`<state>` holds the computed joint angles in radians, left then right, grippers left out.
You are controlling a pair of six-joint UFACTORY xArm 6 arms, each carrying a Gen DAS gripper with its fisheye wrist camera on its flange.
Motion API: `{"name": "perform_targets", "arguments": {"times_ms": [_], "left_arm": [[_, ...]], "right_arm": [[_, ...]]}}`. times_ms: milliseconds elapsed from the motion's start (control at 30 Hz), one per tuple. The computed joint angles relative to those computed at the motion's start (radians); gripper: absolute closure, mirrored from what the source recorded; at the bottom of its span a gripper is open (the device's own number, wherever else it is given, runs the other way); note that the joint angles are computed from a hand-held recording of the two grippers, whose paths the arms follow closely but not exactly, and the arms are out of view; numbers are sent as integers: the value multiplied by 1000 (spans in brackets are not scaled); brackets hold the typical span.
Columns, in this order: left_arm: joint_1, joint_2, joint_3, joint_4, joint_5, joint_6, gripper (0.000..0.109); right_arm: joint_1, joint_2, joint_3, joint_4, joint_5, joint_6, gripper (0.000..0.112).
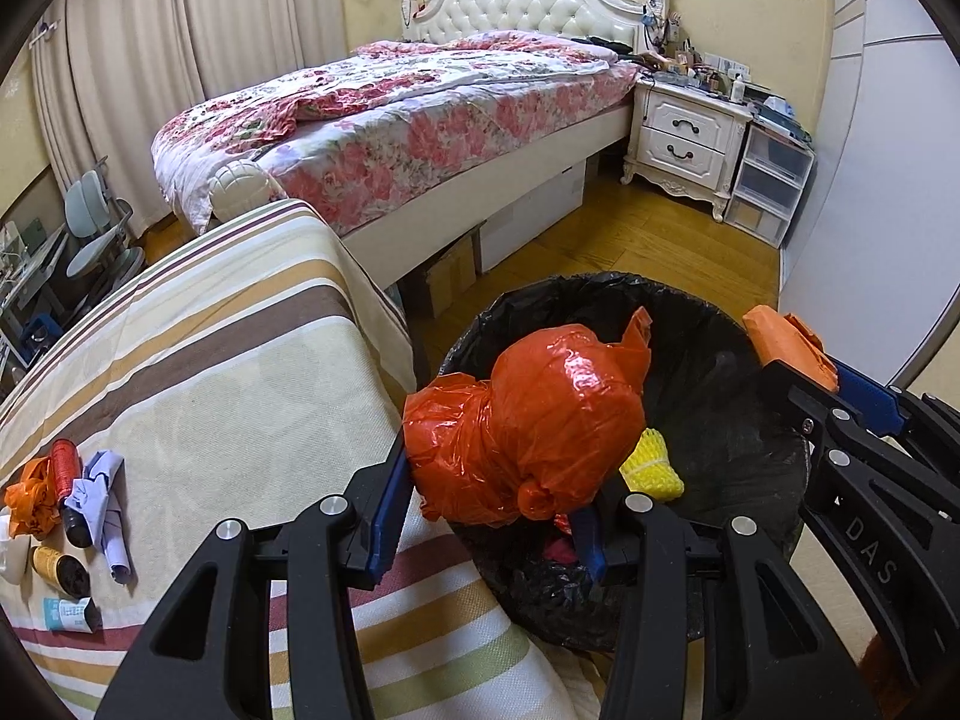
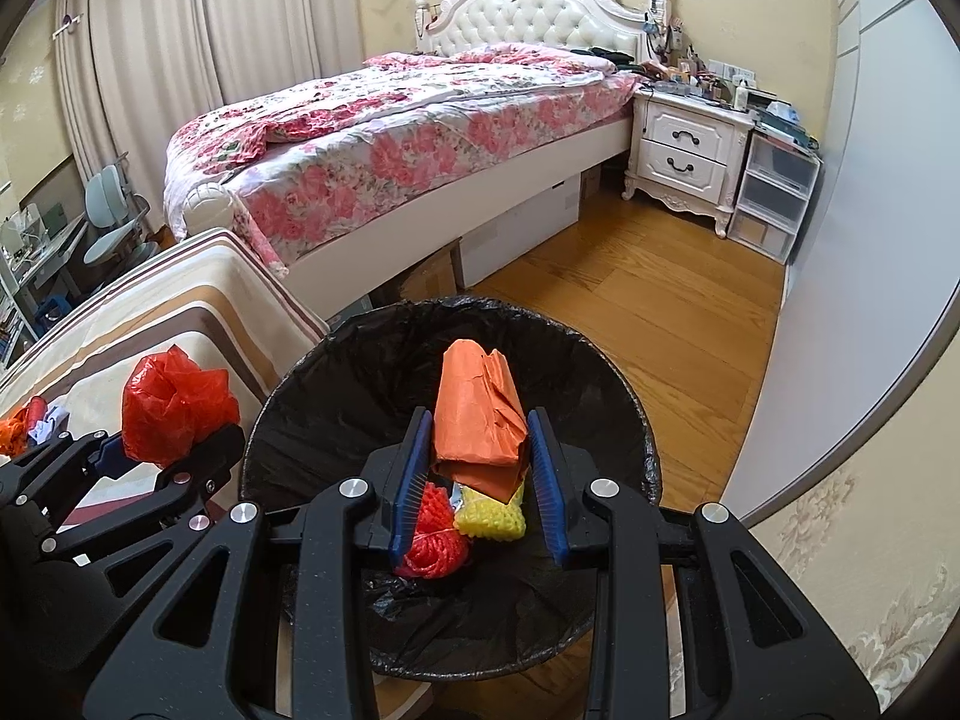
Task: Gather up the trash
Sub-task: 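Open both tools to drop the orange bag and cloth into the bin, then move both tools back toward the trash on the bed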
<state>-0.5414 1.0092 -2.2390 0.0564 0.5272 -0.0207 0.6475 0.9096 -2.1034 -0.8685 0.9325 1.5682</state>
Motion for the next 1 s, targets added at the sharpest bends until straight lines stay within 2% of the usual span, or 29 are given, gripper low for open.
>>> {"name": "perform_targets", "arguments": {"times_ms": [233, 300, 333, 367, 533, 767, 1000], "left_arm": [[-1, 45, -84, -5, 59, 2, 61], [-2, 55, -102, -10, 68, 12, 52], [-2, 56, -104, -10, 66, 10, 49], [-2, 55, -104, -11, 63, 9, 45], [-3, 56, -105, -8, 59, 7, 39], [-2, 13, -25, 28, -6, -16, 37], [18, -107, 168, 48, -108, -41, 35]], "right_arm": [[-6, 6, 1, 9, 3, 3, 79], [-8, 5, 4, 9, 3, 8, 78], [-8, 2, 10, 7, 1, 15, 75], [-8, -3, 17, 2, 1, 23, 67], [-5, -15, 35, -14, 17, 45, 66], [0, -39, 64, -30, 39, 85, 56], [9, -42, 66, -28, 32, 84, 52]]}}
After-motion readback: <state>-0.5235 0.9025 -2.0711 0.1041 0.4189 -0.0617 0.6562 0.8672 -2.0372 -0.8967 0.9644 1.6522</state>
